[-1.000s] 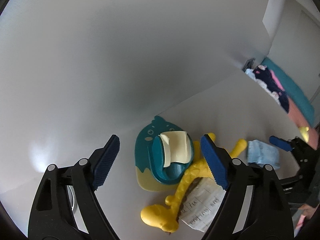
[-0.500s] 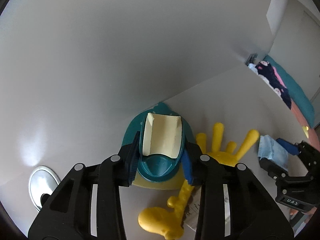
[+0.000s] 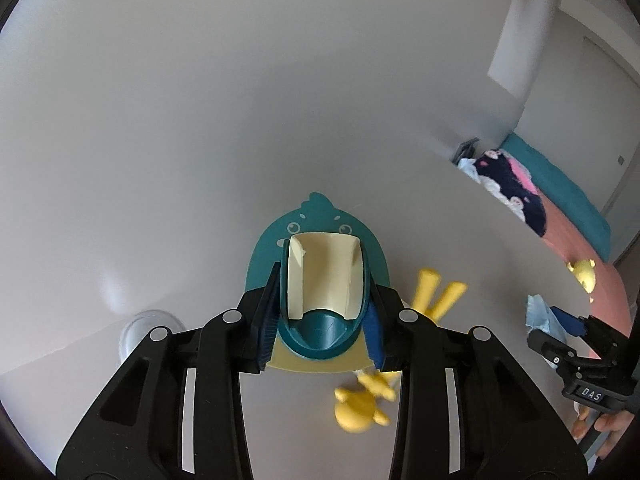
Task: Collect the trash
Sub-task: 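Carry teal cup and wipes pack to the bin and open both tools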
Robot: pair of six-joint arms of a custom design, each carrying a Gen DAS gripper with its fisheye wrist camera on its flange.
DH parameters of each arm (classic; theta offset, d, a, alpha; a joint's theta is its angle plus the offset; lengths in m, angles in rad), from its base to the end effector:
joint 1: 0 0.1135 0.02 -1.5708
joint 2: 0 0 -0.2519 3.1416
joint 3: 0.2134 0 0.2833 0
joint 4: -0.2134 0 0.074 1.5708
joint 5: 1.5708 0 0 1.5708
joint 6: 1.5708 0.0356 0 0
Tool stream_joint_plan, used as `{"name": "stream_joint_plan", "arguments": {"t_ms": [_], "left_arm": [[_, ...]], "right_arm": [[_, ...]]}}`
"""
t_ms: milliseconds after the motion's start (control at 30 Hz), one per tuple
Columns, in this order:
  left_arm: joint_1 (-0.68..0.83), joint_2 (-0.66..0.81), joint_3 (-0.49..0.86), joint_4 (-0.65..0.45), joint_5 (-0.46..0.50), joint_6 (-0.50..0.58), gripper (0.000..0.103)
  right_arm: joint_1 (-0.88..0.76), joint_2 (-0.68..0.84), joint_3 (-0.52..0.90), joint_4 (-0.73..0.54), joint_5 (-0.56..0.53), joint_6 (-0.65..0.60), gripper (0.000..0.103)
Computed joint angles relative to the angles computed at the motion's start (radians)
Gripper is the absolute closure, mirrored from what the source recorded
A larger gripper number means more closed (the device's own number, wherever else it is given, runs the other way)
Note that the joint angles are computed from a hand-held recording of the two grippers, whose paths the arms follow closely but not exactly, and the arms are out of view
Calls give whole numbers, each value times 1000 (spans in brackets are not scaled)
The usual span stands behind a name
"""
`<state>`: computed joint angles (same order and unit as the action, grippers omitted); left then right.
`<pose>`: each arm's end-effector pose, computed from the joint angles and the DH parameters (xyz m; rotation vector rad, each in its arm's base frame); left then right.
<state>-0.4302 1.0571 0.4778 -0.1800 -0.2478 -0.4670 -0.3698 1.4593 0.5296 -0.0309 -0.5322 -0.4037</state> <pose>0.2213 -0.0919 0.1568 -0.1656 2.3016 -0.1707 0.2542 -0.0792 0.0920 -0.2434 2.3651 0.3166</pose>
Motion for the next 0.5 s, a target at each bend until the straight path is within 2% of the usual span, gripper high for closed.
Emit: {"name": "stream_joint_plan", "arguments": {"t_ms": [133, 267, 367, 500], "left_arm": [[-95, -169, -18, -137, -59, -26, 68], [-272, -208, 4, -207, -166, -90, 68], [-423, -151, 34, -209, -243, -163, 68], [-624, 15, 106, -172, -328, -254, 68]], "right_arm": [[-98, -169, -86, -88, -74, -45, 36], [-248, -324, -155, -218, -170, -145, 36], [-402, -383, -162, -355, -249, -274, 36], [-633, -343, -110, -534, -333, -510, 36]]}}
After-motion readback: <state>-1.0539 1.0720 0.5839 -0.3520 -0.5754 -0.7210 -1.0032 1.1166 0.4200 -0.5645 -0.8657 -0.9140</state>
